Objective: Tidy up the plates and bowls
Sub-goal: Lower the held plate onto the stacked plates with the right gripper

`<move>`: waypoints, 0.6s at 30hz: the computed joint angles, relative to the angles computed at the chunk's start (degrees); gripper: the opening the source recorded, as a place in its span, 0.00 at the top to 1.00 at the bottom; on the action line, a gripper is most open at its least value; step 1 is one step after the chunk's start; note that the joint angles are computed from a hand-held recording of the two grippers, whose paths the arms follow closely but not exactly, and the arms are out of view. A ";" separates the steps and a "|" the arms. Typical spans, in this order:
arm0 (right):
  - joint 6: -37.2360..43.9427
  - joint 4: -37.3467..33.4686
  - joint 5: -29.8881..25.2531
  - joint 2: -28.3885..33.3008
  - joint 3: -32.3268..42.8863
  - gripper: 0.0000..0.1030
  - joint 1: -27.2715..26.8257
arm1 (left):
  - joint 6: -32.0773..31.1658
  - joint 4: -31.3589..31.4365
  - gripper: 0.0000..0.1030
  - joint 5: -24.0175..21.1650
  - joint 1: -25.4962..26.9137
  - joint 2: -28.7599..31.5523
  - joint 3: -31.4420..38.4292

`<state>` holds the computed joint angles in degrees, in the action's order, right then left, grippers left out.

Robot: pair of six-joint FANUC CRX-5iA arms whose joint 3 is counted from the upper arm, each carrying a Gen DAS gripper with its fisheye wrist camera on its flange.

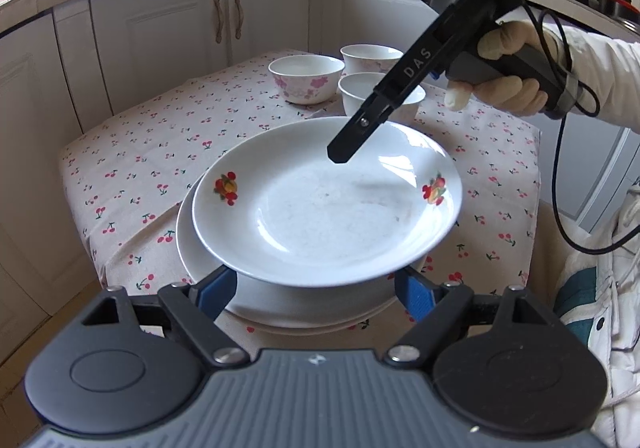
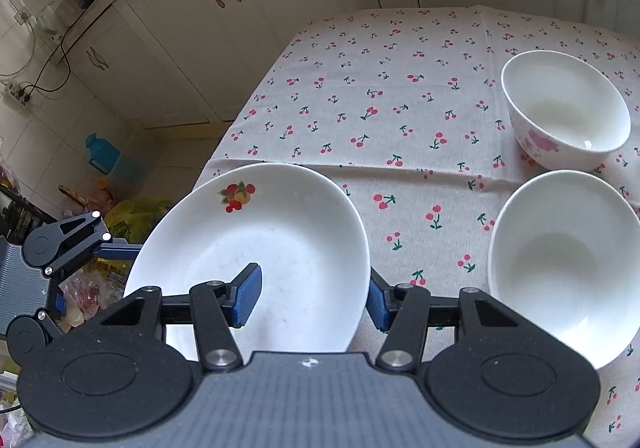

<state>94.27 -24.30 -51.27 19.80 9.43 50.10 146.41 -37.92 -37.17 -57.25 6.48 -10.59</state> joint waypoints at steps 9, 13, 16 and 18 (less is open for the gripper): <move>-0.58 -0.02 0.57 -0.22 -0.47 0.41 0.09 | 1.45 -0.28 0.16 0.96 -0.06 -0.34 -0.76; -0.64 -1.07 0.87 -0.62 -0.86 0.41 -0.37 | 2.54 -1.42 0.16 0.46 -0.69 -0.24 -0.57; -0.49 -1.96 0.90 -0.95 -1.09 0.41 -0.72 | 2.27 -1.11 0.15 0.49 -0.57 -0.27 -0.65; -0.57 -2.54 0.80 -1.22 -1.26 0.41 -0.95 | 2.38 -1.41 0.15 -0.10 -0.88 -0.10 -0.34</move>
<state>93.70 -26.84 -50.47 18.58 8.17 49.15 148.79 -39.33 -37.27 -58.13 6.38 -10.93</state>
